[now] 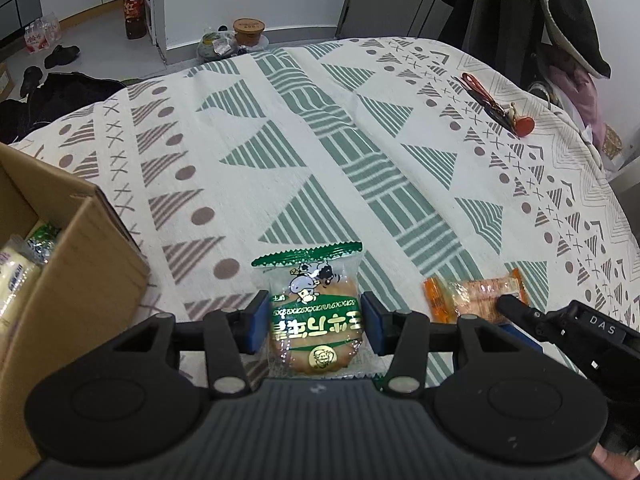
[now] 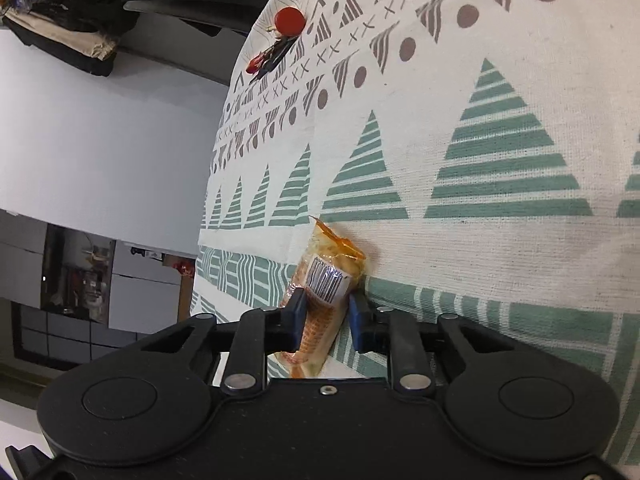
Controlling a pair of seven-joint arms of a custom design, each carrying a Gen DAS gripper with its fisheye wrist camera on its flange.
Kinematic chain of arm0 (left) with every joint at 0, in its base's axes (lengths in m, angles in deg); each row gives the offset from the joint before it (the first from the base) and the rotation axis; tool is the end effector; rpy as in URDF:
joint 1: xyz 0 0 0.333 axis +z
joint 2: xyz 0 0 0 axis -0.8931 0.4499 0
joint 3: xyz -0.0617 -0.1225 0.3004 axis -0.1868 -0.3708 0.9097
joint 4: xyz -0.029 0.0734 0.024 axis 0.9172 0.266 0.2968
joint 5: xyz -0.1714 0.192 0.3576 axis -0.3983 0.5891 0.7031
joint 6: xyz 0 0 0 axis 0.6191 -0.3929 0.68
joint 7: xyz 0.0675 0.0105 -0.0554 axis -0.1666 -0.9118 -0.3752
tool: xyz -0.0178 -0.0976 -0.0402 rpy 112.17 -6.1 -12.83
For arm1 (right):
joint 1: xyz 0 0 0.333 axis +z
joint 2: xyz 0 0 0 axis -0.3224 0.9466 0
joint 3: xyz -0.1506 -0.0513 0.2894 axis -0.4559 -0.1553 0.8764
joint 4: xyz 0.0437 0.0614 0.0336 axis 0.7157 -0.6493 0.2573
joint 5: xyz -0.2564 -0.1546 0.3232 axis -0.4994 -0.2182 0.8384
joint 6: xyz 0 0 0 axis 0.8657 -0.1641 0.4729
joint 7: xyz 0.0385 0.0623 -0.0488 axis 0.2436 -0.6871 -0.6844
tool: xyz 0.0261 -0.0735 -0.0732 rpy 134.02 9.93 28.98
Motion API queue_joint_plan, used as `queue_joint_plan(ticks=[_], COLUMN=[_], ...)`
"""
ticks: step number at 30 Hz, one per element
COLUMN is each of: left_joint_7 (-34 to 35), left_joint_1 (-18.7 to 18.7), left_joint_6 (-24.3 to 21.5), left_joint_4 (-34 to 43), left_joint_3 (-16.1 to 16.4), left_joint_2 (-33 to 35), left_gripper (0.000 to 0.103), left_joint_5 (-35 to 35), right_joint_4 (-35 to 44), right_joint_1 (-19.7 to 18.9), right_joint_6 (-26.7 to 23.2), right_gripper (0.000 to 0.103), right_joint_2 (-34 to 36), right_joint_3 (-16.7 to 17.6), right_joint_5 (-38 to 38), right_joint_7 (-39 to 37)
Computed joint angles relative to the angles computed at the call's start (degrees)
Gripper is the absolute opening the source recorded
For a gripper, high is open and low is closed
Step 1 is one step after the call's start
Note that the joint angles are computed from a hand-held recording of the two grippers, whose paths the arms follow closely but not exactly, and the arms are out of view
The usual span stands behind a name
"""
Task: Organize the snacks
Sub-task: 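Close the right tool on the orange biscuit stick and lift it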
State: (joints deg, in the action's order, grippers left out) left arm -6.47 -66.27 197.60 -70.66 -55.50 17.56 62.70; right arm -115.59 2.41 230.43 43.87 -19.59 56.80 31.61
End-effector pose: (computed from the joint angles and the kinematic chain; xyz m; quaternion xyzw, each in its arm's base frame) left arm 0.5600 -0.1387 0.4486 -0.7990 0.5333 -0.2297 0.1563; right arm 0.5933 0.2990 0.3773 -0.4353 0.7718 0.1146 0.4491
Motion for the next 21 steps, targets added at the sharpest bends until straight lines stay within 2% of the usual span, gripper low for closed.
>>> queue_joint_plan(ticks=[4,7,13,16,17,18,19,21], left_joint_7=[0.92,1.59,3.22,3.83,3.88,3.98,4.05,4.54], left_joint_1=[0.17,0.40,0.71,0.82,0.86,0.91,1.00,1.04], left_joint_6=[0.31,0.53,0.51,0.53,0.55,0.67,0.78,0.98], left_joint_4=[-0.77,-1.75,-4.40,-5.58,-5.88,-6.20,-6.48,-6.88], left_joint_3=[0.25,0.33,0.27,0.17,0.10,0.07,-0.02,0.03], left_joint_2=[-1.25,-2.70,-5.99,-7.28,-7.59,-7.91,-8.19,-8.56], left_gripper=[0.048,0.048,0.048,0.048,0.048,0.048,0.048,0.048], left_joint_5=[-0.26,-0.81,-2.58,-3.61,-3.92,-4.17,-4.27,-4.77], right_joint_4=[-1.57,-3.73,-7.52,-6.77,-6.61,-6.27,-6.12,-5.93], right_joint_1=[0.40,0.52,0.91,-0.26,-0.19,0.28,0.83,2.58], right_joint_6=[-0.57,-1.53,-2.10,-2.72,-2.68,-2.65,-2.53,-2.51], right_gripper=[0.016,0.003,0.002,0.015,0.029,0.038,0.051,0.054], right_joint_2=[-1.34,-3.09,-6.11,-6.06,-5.96,-5.64,-5.36,-4.66], right_joint_3=[-0.20,-0.41,-1.21,0.42,0.50,0.20,-0.23,-1.92], right_joint_5=[-5.78,-13.64,-29.35,-27.94,-28.58,-31.09,-34.14,-43.14], right_joint_7=[4.53,10.87,22.75,20.52,20.36,21.45,23.38,30.13])
